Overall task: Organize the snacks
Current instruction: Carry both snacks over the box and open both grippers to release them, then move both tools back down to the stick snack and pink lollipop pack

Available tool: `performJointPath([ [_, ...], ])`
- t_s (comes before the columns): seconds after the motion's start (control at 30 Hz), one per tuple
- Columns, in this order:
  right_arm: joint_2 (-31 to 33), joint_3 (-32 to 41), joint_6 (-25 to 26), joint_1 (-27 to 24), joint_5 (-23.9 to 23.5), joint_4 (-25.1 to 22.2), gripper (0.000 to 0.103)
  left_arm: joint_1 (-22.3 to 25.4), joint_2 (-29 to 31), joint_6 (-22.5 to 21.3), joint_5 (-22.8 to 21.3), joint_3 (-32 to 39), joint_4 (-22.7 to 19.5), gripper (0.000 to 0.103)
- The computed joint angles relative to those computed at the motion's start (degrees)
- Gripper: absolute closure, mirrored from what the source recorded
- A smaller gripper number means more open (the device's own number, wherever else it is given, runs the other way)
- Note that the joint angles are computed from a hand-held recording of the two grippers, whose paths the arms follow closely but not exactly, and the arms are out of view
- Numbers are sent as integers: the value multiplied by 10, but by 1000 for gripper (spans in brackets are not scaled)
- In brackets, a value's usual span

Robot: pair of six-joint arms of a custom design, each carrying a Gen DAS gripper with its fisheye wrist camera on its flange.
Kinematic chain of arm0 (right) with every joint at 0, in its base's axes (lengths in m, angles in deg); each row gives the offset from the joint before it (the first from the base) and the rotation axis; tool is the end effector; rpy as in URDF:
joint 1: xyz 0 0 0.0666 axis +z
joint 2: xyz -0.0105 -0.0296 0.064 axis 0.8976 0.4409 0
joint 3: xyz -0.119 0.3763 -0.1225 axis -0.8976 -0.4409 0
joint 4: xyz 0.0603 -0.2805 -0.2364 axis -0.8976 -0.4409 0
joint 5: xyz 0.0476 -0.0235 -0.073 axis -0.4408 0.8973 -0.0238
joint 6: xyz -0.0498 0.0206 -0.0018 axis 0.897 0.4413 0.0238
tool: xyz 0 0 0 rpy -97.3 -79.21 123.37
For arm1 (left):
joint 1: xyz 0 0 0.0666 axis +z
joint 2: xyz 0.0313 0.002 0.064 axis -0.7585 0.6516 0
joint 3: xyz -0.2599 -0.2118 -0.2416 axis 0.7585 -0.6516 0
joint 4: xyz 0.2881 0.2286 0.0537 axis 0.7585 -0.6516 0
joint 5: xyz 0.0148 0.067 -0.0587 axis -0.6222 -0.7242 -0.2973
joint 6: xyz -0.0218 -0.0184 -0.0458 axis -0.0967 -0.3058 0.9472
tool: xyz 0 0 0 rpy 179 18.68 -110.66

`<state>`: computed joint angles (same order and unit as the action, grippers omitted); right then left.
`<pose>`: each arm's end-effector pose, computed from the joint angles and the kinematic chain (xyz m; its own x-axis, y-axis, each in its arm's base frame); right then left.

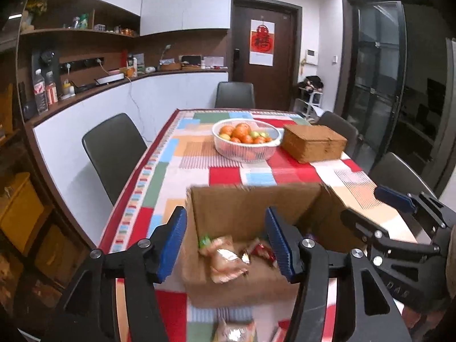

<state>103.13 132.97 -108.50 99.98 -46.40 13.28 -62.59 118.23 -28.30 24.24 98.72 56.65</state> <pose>0.3541 0.2282 0.4002 -0.5357 0.0369 -0.8436 0.2193 0.9708 -0.0969 0.3979 -0.1048 0.4026 -0.4865 0.2722 -0.8302 0.5358 0.8435 -0.0374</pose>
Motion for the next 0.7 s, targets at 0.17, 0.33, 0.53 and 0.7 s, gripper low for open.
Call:
performJointPath([
  [0.17, -31, -39, -12, 37, 22, 16, 38, 5, -42, -14, 28, -46, -19, 46],
  [0.33, -53, -72, -38, 67, 10, 11, 38, 2, -76, -24, 33, -81, -29, 45],
  [0.53, -67, -112, -66, 87, -19, 17, 38, -5, -104, -38, 24, -123, -46, 44],
  [0.7, -66, -139, -85, 99, -38, 9, 38, -14, -117, -53, 5, -160, -54, 44],
])
